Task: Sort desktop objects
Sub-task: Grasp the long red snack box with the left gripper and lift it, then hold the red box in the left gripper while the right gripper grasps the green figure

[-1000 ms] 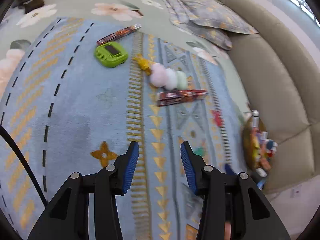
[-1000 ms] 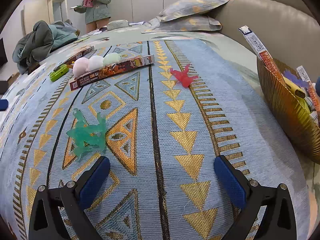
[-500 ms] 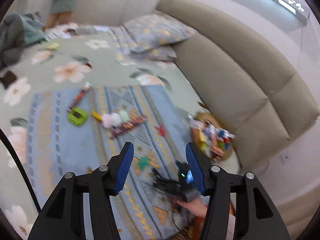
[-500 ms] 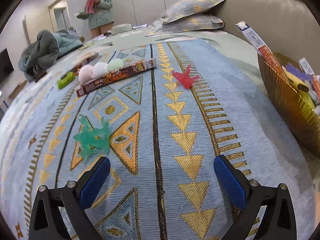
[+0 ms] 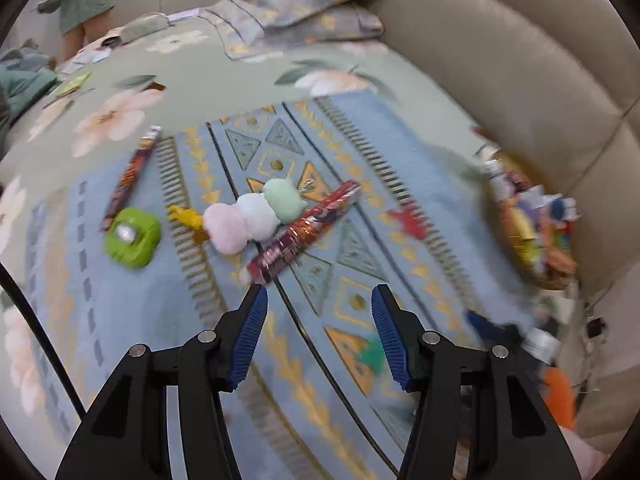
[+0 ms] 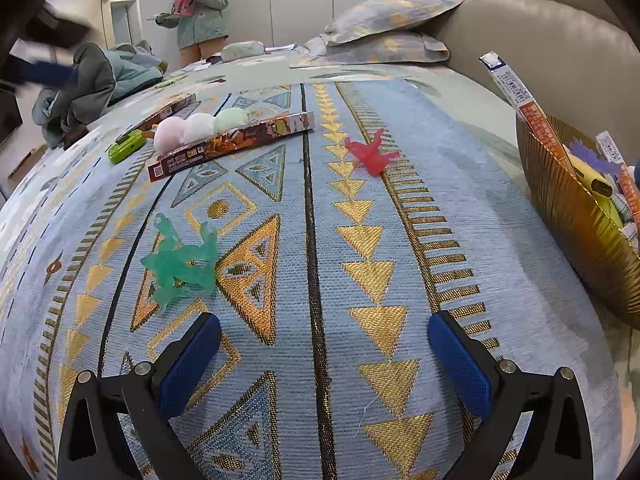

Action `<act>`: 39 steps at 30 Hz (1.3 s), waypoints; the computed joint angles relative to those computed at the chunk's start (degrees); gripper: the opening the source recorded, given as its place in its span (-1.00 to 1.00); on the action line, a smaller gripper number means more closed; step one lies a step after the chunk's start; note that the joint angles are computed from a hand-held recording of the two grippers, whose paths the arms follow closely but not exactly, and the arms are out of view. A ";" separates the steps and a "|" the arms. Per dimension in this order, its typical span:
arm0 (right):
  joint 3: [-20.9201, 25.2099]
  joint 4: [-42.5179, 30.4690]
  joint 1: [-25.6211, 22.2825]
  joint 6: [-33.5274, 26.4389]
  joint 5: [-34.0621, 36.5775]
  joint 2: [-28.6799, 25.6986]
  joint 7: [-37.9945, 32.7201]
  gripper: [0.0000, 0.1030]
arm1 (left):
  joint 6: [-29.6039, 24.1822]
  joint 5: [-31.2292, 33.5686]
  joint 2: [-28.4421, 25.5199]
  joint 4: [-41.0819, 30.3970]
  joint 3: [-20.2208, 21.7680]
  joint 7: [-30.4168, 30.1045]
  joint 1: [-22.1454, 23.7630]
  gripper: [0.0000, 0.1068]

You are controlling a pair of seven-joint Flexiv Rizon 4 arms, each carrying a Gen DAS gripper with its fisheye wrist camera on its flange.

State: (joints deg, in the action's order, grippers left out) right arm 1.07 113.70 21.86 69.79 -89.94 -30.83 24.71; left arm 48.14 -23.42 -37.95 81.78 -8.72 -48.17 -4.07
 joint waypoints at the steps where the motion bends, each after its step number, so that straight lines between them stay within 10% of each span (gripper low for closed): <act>1: -0.01 0.00 0.07 -0.17 0.00 -0.01 -0.02 1.00 | 2.06 1.37 -2.78 -2.02 0.12 0.95 -0.97 -0.03; 7: 0.13 0.11 0.26 -0.60 0.00 0.13 0.20 1.00 | 17.39 9.44 -10.89 -6.46 0.51 6.40 -4.47 -0.03; 19: 0.31 0.12 -0.15 -0.37 -1.12 0.20 1.24 1.00 | 10.69 10.43 -17.14 -14.61 1.27 5.95 -7.14 -0.02; 22: 0.39 0.13 -0.17 -0.49 -0.92 0.20 1.06 1.00 | 6.84 7.91 -16.29 -14.04 -1.21 6.55 -4.78 -0.54; 30: 1.01 1.11 -0.24 2.05 6.41 1.28 -5.47 1.00 | 11.37 1.33 -3.77 5.36 -3.88 11.35 2.76 -0.57; 34: 0.78 -2.65 -3.85 13.69 -6.57 0.11 5.95 1.00 | 15.77 -4.20 3.45 17.68 -4.26 15.18 8.44 -0.57; 39: 1.62 -6.38 1.16 7.37 8.83 -2.93 -10.26 1.00 | 19.30 -11.76 6.17 25.05 -5.17 18.18 12.37 -0.57</act>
